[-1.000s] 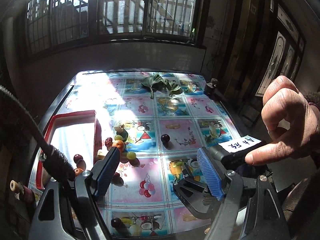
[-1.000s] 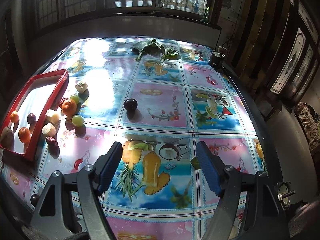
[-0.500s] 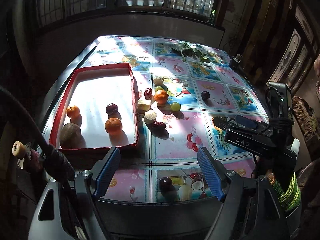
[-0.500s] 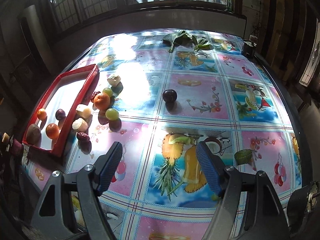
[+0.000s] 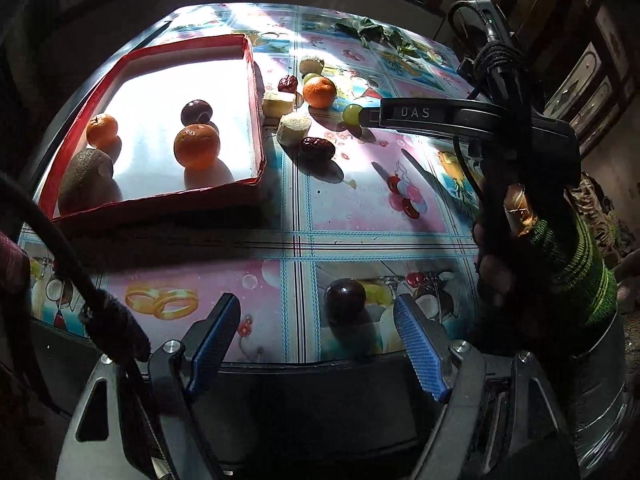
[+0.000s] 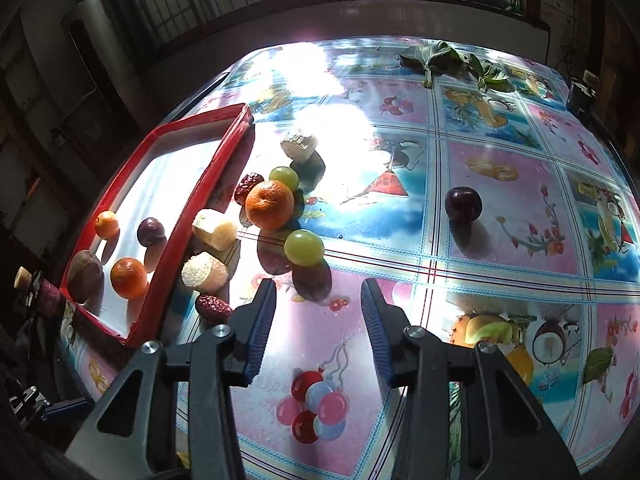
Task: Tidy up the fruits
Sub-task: 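Grasp a green grape with the right tool while the left tool grasps a dark plum, then carry the held grape and plum over the tray with both tools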
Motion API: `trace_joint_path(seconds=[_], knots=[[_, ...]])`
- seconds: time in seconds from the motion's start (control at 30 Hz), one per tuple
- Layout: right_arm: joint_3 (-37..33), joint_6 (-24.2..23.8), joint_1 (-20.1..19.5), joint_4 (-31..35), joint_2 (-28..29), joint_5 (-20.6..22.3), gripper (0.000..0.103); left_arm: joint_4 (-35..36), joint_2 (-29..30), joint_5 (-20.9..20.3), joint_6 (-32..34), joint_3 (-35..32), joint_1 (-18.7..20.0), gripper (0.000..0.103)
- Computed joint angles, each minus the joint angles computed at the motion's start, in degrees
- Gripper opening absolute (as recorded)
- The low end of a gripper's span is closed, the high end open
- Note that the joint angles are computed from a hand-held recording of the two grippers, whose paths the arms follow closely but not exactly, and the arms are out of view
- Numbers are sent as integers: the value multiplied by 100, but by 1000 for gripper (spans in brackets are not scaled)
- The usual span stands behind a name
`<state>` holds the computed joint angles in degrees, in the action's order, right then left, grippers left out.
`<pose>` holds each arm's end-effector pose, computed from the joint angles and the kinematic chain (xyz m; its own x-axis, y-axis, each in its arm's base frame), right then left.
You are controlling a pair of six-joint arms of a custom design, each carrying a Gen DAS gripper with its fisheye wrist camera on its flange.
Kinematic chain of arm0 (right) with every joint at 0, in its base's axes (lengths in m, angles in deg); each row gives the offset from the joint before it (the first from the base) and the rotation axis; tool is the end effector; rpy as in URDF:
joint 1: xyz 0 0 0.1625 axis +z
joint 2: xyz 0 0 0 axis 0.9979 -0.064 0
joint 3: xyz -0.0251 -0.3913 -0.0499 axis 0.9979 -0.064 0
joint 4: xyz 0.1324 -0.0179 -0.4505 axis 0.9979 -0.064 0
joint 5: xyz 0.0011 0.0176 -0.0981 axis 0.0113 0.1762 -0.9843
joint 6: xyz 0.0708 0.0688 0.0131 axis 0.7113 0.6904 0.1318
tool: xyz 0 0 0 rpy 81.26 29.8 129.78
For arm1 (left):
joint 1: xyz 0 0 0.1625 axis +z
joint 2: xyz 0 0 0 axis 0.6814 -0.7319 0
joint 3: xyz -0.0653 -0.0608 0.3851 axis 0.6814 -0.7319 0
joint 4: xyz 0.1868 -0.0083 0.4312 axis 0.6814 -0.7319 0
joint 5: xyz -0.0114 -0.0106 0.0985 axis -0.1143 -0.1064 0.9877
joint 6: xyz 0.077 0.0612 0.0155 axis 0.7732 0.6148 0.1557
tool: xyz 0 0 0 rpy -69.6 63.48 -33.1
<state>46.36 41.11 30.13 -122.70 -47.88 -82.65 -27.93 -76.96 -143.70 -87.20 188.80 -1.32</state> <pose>0.2583 -0.3663 -0.0583 -0.8232 -0.0374 0.5666 -0.3473 0.8226 -0.4503 -0.0179 -0.2647 0.2081 -0.7922 0.3418 -0.5055 0.4750 0.8655 -0.1593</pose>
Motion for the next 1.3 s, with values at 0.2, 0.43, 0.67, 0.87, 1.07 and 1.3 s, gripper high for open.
trace_joint_path(seconds=[0.2,0.43,0.67,0.87,1.07,1.3], knots=[[-373,-192,-190,220,200,-8,46,-560,545,-42,237,16,327,64],[-531,-409,-196,130,353,-141,26,-943,906,-107,362,37,316,22],[-217,-341,-160,-196,171,41,26,-993,801,-206,447,2,367,21],[72,-73,39,-157,-151,-1,26,-727,580,53,223,-76,133,20],[97,-97,606,-186,-308,-316,26,-556,488,465,-210,-178,-248,20],[273,-27,764,-314,-460,-474,26,-982,913,761,-274,-322,-250,20]])
